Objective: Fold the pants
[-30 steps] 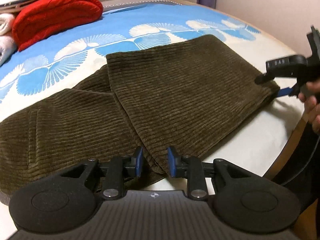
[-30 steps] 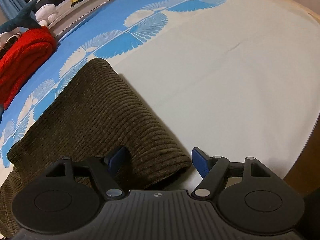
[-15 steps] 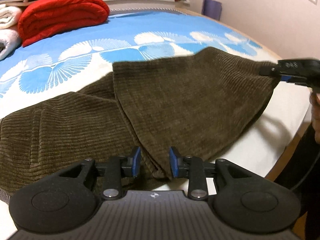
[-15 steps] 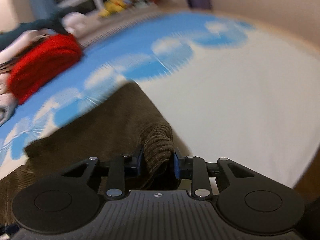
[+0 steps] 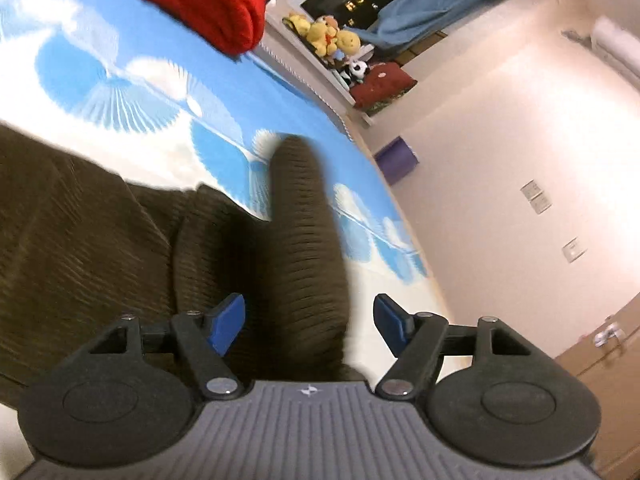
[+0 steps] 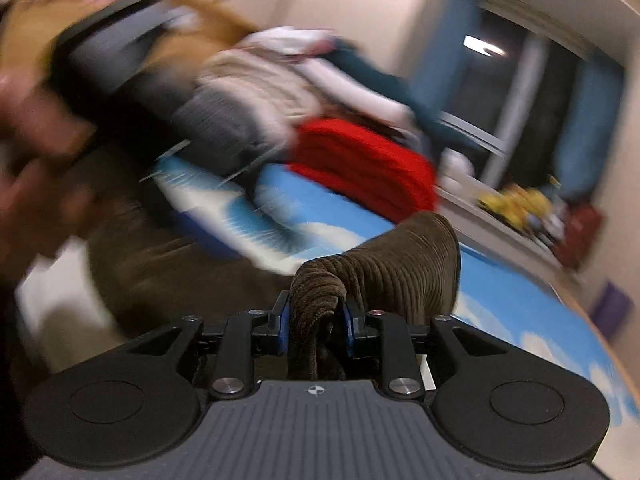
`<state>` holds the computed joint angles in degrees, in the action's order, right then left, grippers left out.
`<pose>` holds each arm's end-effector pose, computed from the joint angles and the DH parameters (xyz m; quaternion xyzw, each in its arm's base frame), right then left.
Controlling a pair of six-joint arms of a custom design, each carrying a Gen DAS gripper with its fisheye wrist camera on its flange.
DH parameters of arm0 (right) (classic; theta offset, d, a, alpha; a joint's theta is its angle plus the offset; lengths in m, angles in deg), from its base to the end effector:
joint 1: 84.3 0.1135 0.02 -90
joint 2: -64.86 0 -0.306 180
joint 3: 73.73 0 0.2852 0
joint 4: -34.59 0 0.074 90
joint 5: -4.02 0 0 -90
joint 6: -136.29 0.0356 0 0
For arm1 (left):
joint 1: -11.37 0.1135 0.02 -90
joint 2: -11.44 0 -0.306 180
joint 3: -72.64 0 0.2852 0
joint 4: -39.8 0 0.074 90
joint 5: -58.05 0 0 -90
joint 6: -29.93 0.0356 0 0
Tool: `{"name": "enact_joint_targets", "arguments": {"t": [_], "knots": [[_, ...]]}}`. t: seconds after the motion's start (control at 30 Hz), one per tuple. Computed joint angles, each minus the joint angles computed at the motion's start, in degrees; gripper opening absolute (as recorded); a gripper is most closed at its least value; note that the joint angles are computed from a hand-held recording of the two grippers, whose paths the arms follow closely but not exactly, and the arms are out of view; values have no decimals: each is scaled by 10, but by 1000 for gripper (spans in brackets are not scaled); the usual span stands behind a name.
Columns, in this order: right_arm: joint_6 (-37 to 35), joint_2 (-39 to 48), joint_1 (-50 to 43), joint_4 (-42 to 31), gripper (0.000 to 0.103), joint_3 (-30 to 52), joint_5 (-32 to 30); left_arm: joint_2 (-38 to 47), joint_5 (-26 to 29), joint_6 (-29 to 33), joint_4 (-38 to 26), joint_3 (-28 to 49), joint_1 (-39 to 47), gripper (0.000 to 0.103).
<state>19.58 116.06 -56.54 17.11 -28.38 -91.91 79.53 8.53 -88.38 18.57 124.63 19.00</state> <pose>0.1863 0.1022 0.2796 -0.4071 0.7288 0.0482 0.5484 0.2610 0.0116 0.2570 -0.1134 0.8472 -0.3797 0.3538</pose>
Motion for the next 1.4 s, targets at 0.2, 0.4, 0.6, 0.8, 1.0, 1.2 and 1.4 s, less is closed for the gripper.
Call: {"name": "enact_joint_targets", "arguments": {"t": [0.2, 0.4, 0.6, 0.8, 1.0, 1.2, 1.4], "knots": [[-47, 19, 57, -20, 26, -8, 13, 78, -36, 11, -61, 37, -10, 74], [-45, 16, 59, -41, 26, 0, 17, 141, -65, 9, -101, 75, -20, 65], [-39, 12, 59, -32, 26, -4, 27, 125, -98, 29, -75, 78, -53, 33], [14, -3, 32, -20, 33, -5, -15, 80, -177, 57, -68, 72, -93, 25], [83, -23, -24, -5, 48, 12, -105, 62, -197, 132, -146, 134, -59, 22], [154, -5, -31, 26, 48, 17, -70, 82, -129, 293, -242, 227, 104, 22], [224, 92, -28, -3, 50, 54, -49, 188, -135, 302, -326, 272, 269, 35]]}}
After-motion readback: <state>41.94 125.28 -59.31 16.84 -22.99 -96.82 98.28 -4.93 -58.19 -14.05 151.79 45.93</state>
